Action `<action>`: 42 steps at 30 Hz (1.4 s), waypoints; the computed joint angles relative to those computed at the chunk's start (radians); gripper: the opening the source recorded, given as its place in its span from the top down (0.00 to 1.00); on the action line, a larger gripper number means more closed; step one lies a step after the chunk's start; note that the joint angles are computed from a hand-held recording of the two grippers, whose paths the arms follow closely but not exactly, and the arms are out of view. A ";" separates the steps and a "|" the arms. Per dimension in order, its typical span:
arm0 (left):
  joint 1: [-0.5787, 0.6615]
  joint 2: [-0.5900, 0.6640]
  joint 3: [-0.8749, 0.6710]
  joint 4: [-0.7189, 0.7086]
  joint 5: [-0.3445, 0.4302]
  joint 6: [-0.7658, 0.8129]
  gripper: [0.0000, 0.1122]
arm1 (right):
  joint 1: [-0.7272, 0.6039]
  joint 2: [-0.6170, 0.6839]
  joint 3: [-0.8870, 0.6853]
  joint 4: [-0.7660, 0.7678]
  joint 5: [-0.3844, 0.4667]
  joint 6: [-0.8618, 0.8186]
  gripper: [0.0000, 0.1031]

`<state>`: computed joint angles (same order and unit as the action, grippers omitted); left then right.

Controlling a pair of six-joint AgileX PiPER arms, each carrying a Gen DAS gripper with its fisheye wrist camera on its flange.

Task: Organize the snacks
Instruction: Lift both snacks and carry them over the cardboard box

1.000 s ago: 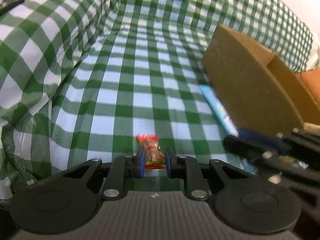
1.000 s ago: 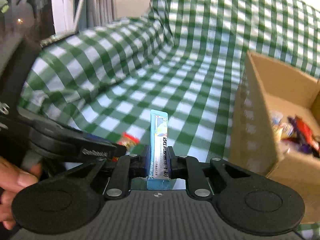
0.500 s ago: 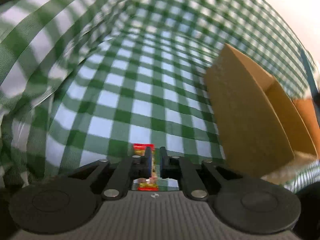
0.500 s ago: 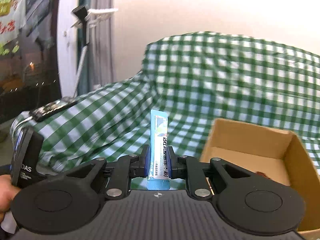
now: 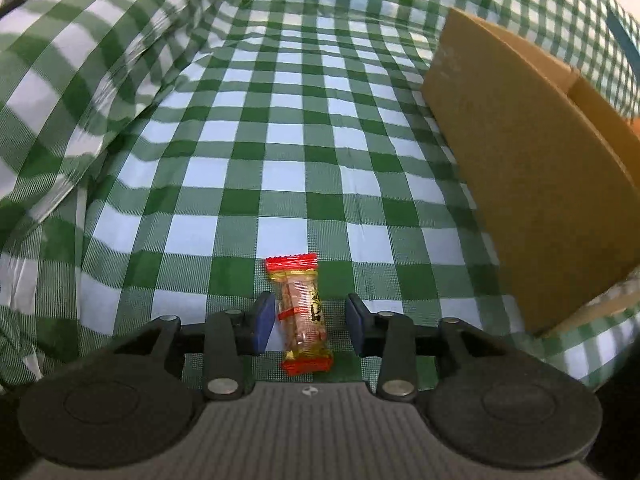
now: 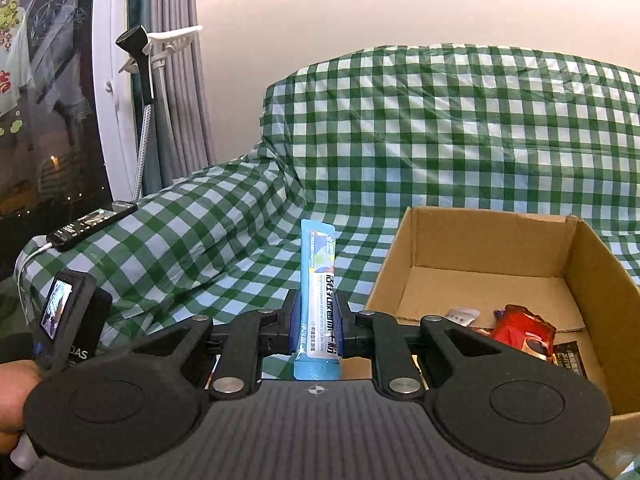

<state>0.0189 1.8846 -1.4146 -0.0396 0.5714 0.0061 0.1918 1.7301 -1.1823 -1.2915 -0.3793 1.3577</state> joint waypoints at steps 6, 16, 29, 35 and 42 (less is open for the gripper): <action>-0.041 0.003 0.010 0.115 -0.032 -0.081 0.81 | -0.012 -0.009 0.011 0.053 0.007 -0.020 0.82; -0.025 -0.114 0.135 -0.085 -0.193 0.097 0.83 | -0.033 -0.031 0.049 0.205 0.000 -0.152 0.82; -0.048 -0.244 0.231 -0.396 -0.295 0.410 0.83 | -0.205 -0.030 -0.025 0.122 -0.028 -0.080 0.82; -0.089 -0.274 0.183 -0.356 -0.273 0.366 0.83 | -0.216 -0.017 0.023 0.406 -0.011 -0.277 0.82; -0.158 -0.236 -0.006 -0.259 -0.220 0.245 0.83 | -0.237 0.017 0.001 0.419 -0.031 -0.253 0.82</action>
